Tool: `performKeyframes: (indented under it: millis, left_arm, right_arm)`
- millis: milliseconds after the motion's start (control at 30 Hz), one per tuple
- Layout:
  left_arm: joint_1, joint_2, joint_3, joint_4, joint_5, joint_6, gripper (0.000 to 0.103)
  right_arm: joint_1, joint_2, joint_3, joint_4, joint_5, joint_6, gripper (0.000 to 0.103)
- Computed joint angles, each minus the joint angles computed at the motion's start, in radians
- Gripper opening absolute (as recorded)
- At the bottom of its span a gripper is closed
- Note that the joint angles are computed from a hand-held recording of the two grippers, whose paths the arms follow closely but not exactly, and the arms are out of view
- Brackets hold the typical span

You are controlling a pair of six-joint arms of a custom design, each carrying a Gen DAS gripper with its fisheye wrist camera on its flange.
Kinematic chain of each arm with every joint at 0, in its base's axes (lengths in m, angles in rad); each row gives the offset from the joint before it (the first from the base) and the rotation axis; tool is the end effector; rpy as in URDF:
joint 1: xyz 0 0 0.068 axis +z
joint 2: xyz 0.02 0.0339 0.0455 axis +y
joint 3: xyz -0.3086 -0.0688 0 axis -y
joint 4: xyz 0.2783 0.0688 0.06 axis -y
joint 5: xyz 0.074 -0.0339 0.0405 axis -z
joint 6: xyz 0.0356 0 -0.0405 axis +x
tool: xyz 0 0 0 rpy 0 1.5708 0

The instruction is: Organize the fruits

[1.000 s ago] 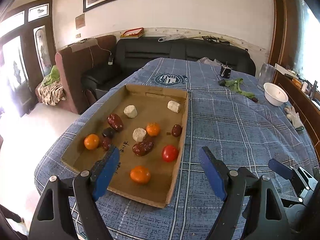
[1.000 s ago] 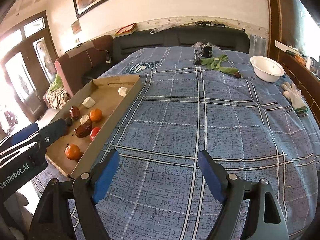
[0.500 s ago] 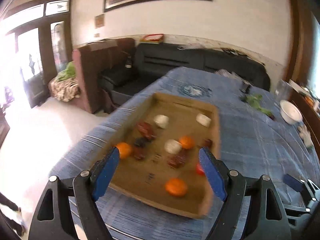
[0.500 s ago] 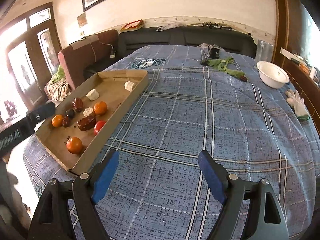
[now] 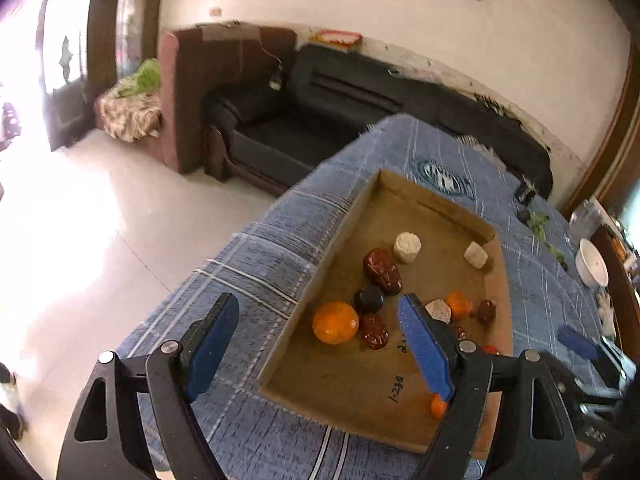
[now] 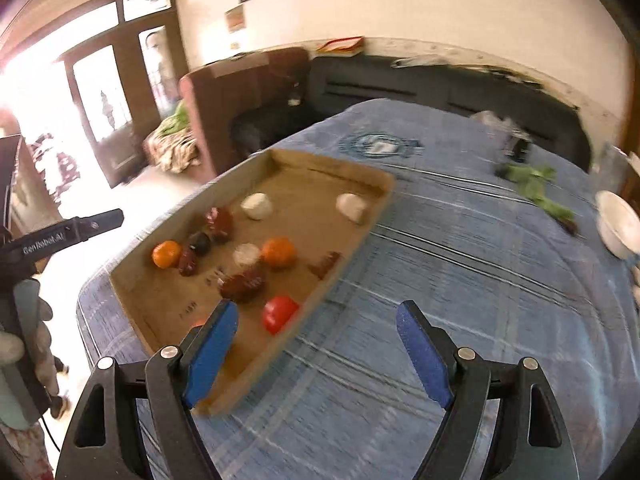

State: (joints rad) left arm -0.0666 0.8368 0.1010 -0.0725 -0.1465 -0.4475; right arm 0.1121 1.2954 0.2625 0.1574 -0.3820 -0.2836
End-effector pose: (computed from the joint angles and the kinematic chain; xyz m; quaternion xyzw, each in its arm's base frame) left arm 0.1353 -0.0038 0.1213 -0.2020 0.9038 -0.0286 0.3762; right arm 0.1960 0.0354 0.1200 -0.2449 0.8924 0.1492 0.3485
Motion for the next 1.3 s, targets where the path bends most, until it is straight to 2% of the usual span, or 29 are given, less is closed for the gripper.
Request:
performKeyframes:
  millis: [100,167,300,567,700,767,800,833,867,900,1067,1200,1300]
  left_arm:
    - [-0.034,0.145,0.012,0.116,0.012,0.033,0.078]
    - [-0.086,0.250,0.026,0.195,-0.012,0.059,0.076]
    - [-0.089,0.414,0.069,0.280,-0.003,0.111,0.070]
    - [-0.017,0.682,0.276,0.280,0.076,0.177,0.070]
    - [-0.051,0.811,0.378,0.229,0.045,0.189,0.068]
    - [-0.066,0.850,0.404,0.213,0.035,0.195,0.068]
    - [-0.068,0.866,0.409,0.210,0.037,0.199,0.062]
    - [-0.070,0.885,0.413,0.210,0.042,0.202,0.054]
    - [-0.067,0.900,0.414,0.211,0.051,0.203,0.038]
    - [-0.062,0.902,0.405,0.227,0.056,0.205,0.032]
    - [-0.026,0.877,0.391,0.236,0.095,0.196,0.031]
    - [0.014,0.876,0.424,0.206,0.165,0.187,0.031]
    - [0.003,0.899,0.460,0.190,0.156,0.175,0.031]
  right_arm:
    - [0.090,0.129,0.063,0.056,0.029,0.042,0.074]
    - [0.122,0.194,0.097,0.071,0.038,0.054,0.073]
    - [0.171,0.330,0.181,0.097,0.083,0.076,0.073]
    - [0.235,0.489,0.300,0.094,0.170,0.066,0.072]
    - [0.227,0.529,0.341,0.062,0.131,0.058,0.058]
    - [0.213,0.534,0.361,0.019,0.082,0.047,0.046]
    - [0.210,0.533,0.363,0.012,0.075,0.043,0.040]
    - [0.211,0.532,0.366,0.006,0.071,0.038,0.037]
    - [0.214,0.527,0.363,0.002,0.070,0.035,0.034]
    - [0.213,0.524,0.361,0.002,0.072,0.031,0.032]
    - [0.189,0.515,0.349,0.004,0.031,0.059,0.030]
    - [0.157,0.489,0.345,0.023,0.030,0.085,0.030]
    - [0.135,0.490,0.362,0.005,0.030,0.088,0.030]
